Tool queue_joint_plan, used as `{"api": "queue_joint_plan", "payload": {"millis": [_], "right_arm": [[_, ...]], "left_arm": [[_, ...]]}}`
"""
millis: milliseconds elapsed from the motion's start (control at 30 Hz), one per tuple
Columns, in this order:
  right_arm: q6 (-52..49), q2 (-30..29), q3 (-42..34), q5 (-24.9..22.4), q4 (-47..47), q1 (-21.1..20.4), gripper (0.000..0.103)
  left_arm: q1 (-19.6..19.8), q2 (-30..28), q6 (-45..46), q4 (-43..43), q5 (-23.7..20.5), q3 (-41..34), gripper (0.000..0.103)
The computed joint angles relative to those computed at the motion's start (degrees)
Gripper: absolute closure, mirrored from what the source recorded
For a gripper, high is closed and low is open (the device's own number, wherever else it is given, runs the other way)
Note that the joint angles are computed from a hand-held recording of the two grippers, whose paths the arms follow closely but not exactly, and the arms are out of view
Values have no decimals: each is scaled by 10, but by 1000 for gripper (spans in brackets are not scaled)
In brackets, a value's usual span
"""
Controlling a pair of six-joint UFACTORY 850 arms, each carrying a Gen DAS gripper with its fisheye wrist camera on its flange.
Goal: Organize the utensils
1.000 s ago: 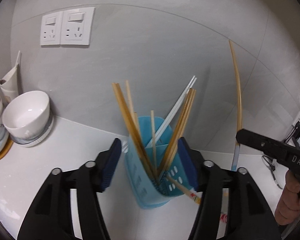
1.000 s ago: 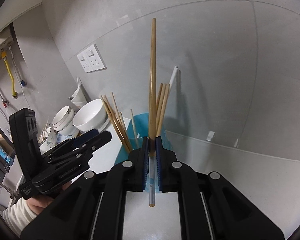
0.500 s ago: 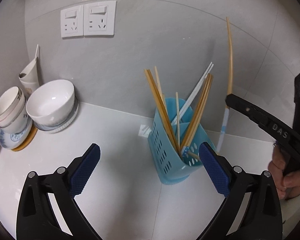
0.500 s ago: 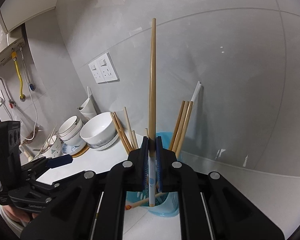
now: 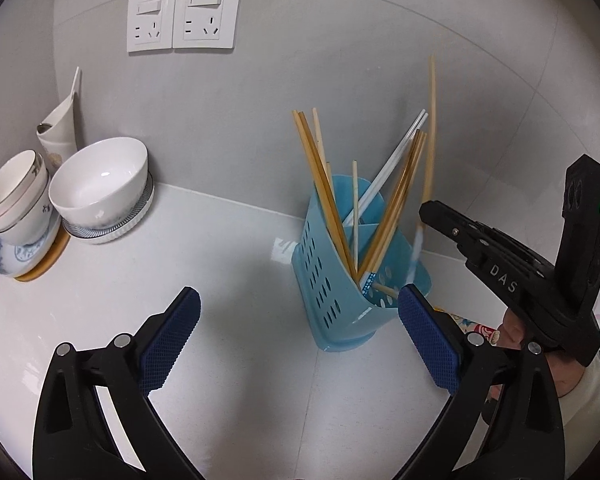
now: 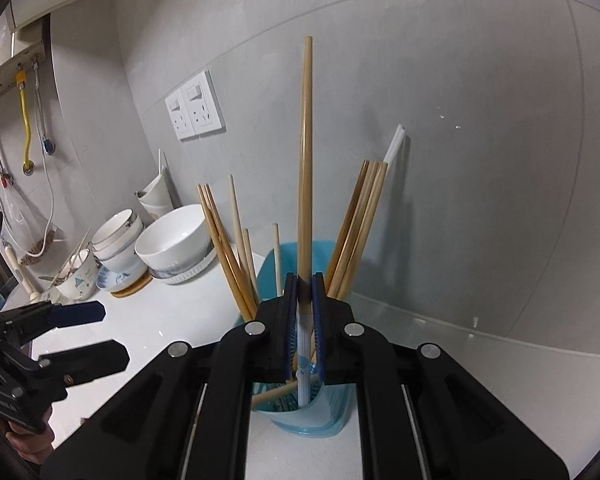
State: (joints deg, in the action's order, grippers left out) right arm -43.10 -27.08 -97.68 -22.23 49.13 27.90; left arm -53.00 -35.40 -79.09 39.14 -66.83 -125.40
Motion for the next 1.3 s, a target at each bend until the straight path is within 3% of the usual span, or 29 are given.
{"api": "queue_joint_plan", "payload": {"millis": [33, 67, 233, 300, 467, 800, 1300], "right_arm": [[13, 1, 0, 0, -16, 1, 90], [35, 3, -2, 0, -41, 4, 77], [169, 22, -5, -13, -171, 5, 44], [207, 36, 2, -16, -205, 5, 38], [262, 64, 14, -35, -259, 1, 8], [345, 126, 66, -74, -359, -3, 8], [357, 159, 120, -106, -379, -6, 8]], "left_arm": [[0, -1, 1, 1, -2, -2, 6], [0, -3, 3, 1, -5, -6, 6], [-6, -13, 9, 10, -21, -27, 6], [-9, -21, 14, 12, -32, -43, 6], [-22, -46, 2, 18, -68, -94, 6], [-45, -109, 4, -7, -158, -209, 6], [-62, -150, 30, -27, -180, -273, 6]]}}
